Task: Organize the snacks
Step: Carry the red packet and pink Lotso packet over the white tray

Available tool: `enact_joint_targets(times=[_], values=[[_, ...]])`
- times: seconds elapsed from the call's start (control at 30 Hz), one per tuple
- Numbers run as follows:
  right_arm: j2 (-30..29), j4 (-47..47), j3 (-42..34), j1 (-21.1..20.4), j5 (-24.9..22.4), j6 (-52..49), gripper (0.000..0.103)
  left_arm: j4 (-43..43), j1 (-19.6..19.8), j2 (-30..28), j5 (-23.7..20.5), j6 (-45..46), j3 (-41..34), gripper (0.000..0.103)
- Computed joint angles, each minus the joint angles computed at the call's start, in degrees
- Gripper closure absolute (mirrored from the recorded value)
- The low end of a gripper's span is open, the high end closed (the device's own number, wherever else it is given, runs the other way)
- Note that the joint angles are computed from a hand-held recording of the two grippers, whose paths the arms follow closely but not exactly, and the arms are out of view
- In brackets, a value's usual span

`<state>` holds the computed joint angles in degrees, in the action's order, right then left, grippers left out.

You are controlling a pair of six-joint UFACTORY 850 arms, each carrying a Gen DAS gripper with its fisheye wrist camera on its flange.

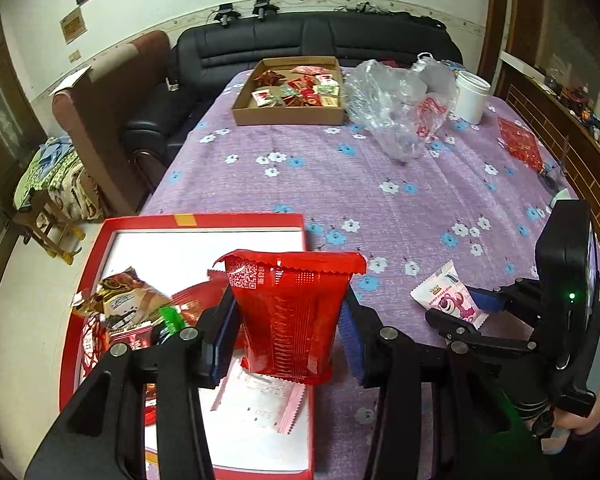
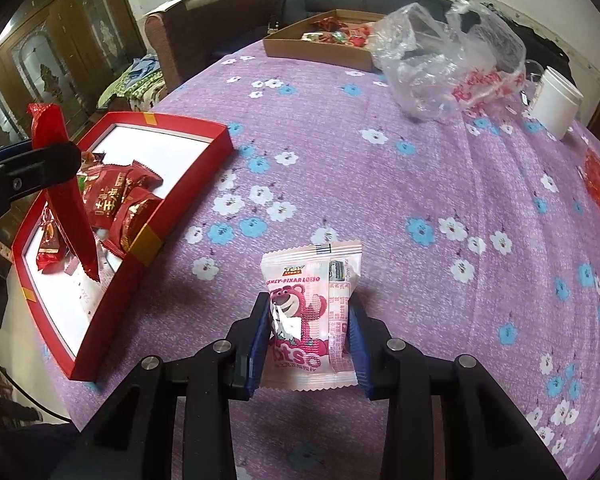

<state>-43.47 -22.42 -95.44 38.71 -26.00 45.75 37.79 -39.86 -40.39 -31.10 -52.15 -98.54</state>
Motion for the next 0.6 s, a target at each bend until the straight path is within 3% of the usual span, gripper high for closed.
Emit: enact_joint_targets(times=[0.6], values=[[-3.16, 5.52, -5.19, 1.12, 0.05, -8.37, 0.066, 5.05, 0.86, 3.78, -1.63, -8.98, 5.96, 0.059]])
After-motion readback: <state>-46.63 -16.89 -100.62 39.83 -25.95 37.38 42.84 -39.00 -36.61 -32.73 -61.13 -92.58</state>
